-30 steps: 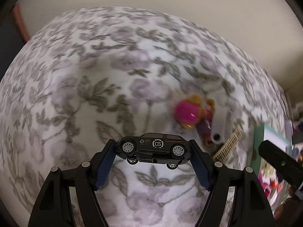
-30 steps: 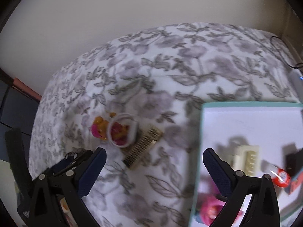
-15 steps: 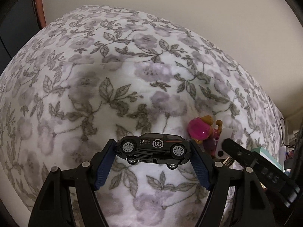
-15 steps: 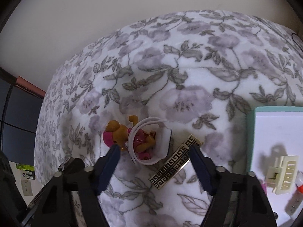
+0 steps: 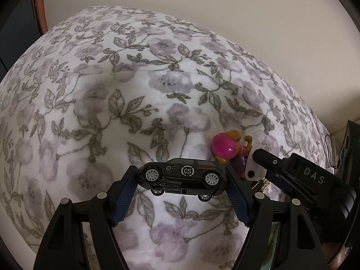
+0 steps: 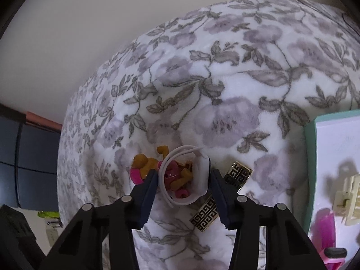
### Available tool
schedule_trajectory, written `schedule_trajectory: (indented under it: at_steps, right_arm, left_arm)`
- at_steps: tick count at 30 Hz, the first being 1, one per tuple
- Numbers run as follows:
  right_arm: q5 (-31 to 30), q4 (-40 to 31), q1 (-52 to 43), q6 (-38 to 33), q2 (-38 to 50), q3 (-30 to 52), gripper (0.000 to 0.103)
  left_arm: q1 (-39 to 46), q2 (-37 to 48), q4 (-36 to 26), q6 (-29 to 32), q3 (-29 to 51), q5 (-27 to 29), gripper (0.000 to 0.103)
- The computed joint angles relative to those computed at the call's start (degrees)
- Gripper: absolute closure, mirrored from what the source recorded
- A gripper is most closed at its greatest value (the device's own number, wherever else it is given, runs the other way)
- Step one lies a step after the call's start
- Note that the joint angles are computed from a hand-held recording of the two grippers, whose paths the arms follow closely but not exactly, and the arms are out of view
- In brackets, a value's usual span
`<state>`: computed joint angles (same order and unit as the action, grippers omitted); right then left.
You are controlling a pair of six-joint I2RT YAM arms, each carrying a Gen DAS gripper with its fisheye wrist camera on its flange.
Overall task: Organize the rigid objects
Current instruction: 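Carry the car over the tray with left tool while right tool grasps white earphone case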
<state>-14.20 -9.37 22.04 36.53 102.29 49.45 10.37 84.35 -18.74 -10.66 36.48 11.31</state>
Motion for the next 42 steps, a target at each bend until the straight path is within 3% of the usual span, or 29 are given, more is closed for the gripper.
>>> schedule_trajectory:
  at_steps: [9, 18, 24, 32, 36, 42]
  right_arm:
    - [-0.4, -0.2, -1.8, -0.3, -9.7, -4.7, 0.053]
    - [6.8, -12.8, -4.6, -6.1, -27.7, -8.5, 0.053]
    - [8.4, -20.5, -9.6, -9.2, -37.8, -11.6, 0.053]
    - [6.6, -30.9, -25.9, -17.2, -47.8, -14.4, 0.053]
    - [2.9, -34.7, -37.9, -24.0, -49.2, -15.0, 0.053]
    - [3.3, -36.7, -49.4, -32.2, -48.1, -14.2, 0.053]
  left_arm:
    - [0.6, -1.9, -0.6, -0.1, -0.4, -0.2, 0.026]
    - [0.0, -7.2, -2.9, -1.0, -0.6, -1.3, 0.026]
    - [-4.6, -11.6, -5.1, -1.9, -0.7, -3.2, 0.026]
    - [-14.0, -16.3, -8.1, -5.9, -0.1, -6.3, 0.026]
    - [-21.5, -17.7, -9.4, -8.1, 1.1, -9.4, 0.026]
    - [-29.4, -17.3, -9.8, -11.3, 2.4, -11.8, 0.026]
